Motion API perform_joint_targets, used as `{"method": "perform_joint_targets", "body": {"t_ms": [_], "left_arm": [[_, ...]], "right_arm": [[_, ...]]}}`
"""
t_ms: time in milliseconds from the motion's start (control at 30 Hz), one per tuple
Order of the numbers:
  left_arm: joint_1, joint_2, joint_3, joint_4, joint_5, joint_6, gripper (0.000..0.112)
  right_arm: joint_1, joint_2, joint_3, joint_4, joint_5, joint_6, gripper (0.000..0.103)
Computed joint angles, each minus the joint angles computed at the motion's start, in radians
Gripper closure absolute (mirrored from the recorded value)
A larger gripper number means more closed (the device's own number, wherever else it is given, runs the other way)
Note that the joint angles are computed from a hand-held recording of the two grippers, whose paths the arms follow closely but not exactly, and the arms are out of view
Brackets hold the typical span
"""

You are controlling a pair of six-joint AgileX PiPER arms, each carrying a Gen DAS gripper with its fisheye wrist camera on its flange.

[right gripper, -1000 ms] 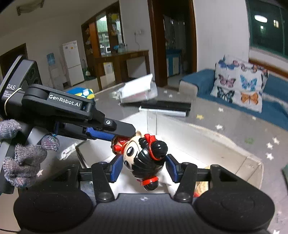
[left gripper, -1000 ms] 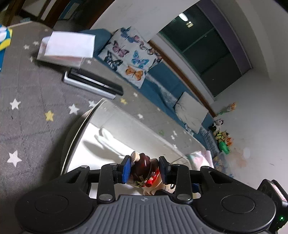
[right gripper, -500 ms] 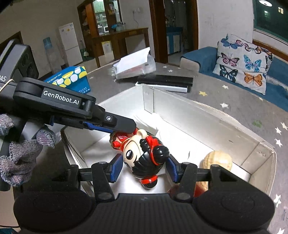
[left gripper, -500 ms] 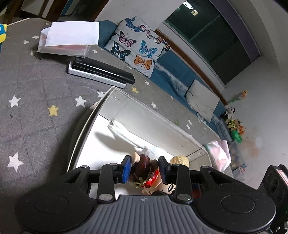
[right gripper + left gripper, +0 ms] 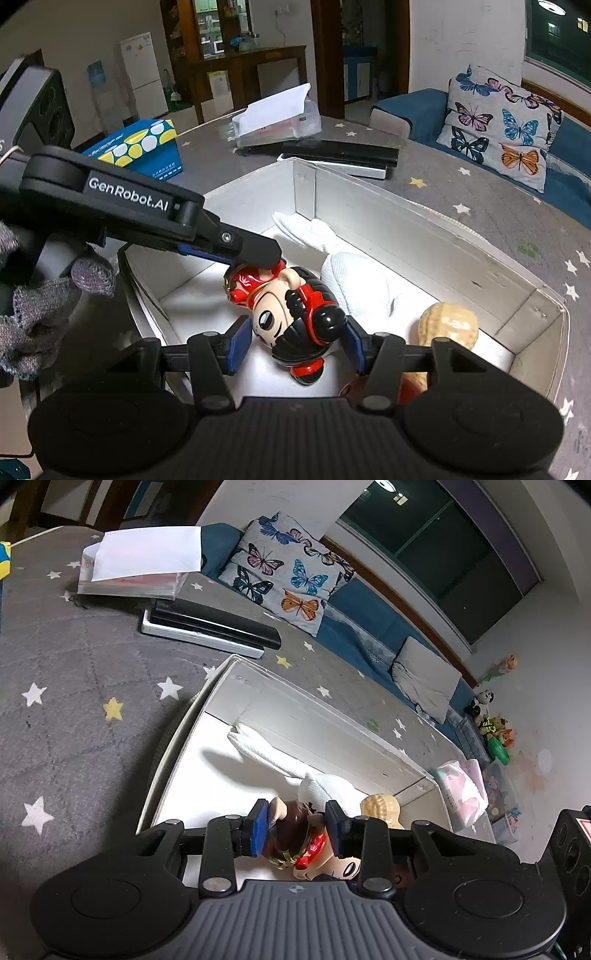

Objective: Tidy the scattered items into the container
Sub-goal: 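Lower the doll beside the plush rabbit and open both grippers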

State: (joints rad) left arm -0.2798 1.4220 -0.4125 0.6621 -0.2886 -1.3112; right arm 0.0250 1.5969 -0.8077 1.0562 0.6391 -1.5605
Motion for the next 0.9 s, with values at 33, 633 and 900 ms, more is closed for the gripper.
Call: {"method": "perform_joint_targets", "body": {"t_ms": [33,633,900], "left_arm": [[0.0,-0.005,0.001,-0.003,0.003,0.002,0.076],[-0.02,-0.061,0.017,-0.064,0.054,0.048,0.077],[-0.028,-0.119,0.041,-0.097,0.063,0.071,0.077]], "right_arm": [[0.002,-0.001,0.0,-0.003,-0.001,0.002,0.05],[0.009,-0.027,0.027,0.015,-0.027,-0.023,0.046],[0.011,-0.07,0.061,0.063,-0.05,-0.073,0.041]]}}
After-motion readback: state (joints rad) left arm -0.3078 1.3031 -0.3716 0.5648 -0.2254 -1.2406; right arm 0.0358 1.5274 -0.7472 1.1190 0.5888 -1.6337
